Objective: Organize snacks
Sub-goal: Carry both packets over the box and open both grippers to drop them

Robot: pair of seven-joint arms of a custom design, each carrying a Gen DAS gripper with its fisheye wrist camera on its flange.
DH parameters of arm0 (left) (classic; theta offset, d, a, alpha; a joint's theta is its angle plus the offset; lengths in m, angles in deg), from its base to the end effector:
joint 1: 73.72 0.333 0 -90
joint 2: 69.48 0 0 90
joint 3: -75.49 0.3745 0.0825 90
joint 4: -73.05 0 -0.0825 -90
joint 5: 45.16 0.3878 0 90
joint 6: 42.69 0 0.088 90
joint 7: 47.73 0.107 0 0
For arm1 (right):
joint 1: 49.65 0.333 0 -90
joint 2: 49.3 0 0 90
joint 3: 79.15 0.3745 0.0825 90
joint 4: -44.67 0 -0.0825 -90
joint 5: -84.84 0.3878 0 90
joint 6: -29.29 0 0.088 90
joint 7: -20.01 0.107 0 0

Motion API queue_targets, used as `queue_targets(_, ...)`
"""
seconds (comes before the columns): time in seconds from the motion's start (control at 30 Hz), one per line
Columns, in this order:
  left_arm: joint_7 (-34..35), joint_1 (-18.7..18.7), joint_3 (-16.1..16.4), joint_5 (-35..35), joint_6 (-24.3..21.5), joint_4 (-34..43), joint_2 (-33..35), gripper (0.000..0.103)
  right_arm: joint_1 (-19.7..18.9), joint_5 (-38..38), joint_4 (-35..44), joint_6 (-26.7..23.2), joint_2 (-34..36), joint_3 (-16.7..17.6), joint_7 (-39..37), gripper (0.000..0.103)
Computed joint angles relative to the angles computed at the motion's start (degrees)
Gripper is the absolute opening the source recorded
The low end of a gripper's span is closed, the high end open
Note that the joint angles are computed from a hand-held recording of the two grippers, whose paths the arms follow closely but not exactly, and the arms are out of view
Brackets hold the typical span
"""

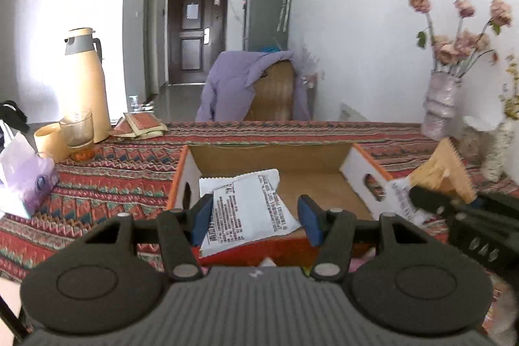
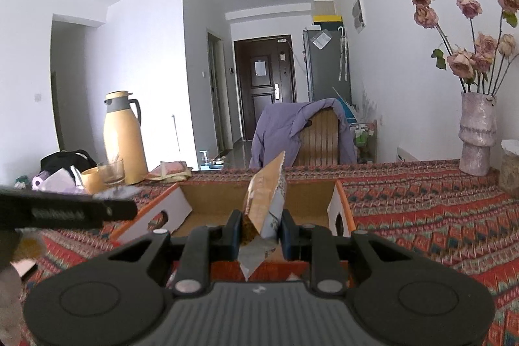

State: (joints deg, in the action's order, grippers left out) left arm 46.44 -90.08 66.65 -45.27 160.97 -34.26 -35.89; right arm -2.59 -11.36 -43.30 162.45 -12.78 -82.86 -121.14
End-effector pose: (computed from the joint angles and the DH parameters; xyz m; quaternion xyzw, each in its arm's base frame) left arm 0.6606 -0.2856 0.3834 -0.4590 0.7176 -0.4479 0.2716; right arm 0.5647 0.5235 0.3585 -0.4966 0.6326 -0.4165 0.4239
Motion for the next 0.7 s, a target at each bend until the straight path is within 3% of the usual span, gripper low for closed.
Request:
queue_targets(0.2, 0.80, -6.81, 7.46, -6.23, -6.83, 9.74, 4.88, 0.058, -3.87, 10.11, 8.50, 4.91, 3.94, -0.40, -11.32, 0.023)
queue_targets(0.43, -3.19, -14.14, 18.03, -8.20, -15.23, 19.14, 10.87, 0.058, -6.61, 25.02, 19.86, 5.58, 11.55, -0.55, -27.76, 0.023)
queue_targets(0.6, -7.04, -13.74, 18.60, -5.19, -18.26, 22.83, 13.44, 0.058, -8.25, 35.25, 26.61, 4.32, 16.56, 0.02, -35.94, 0.024)
queue_targets(0.7, -9.35, -13.60, 18.77, -3.43, -19.80, 24.04, 14.47, 0.058, -8.35, 39.13, 26.45, 5.00, 17.05, -0.54, -37.88, 0.024)
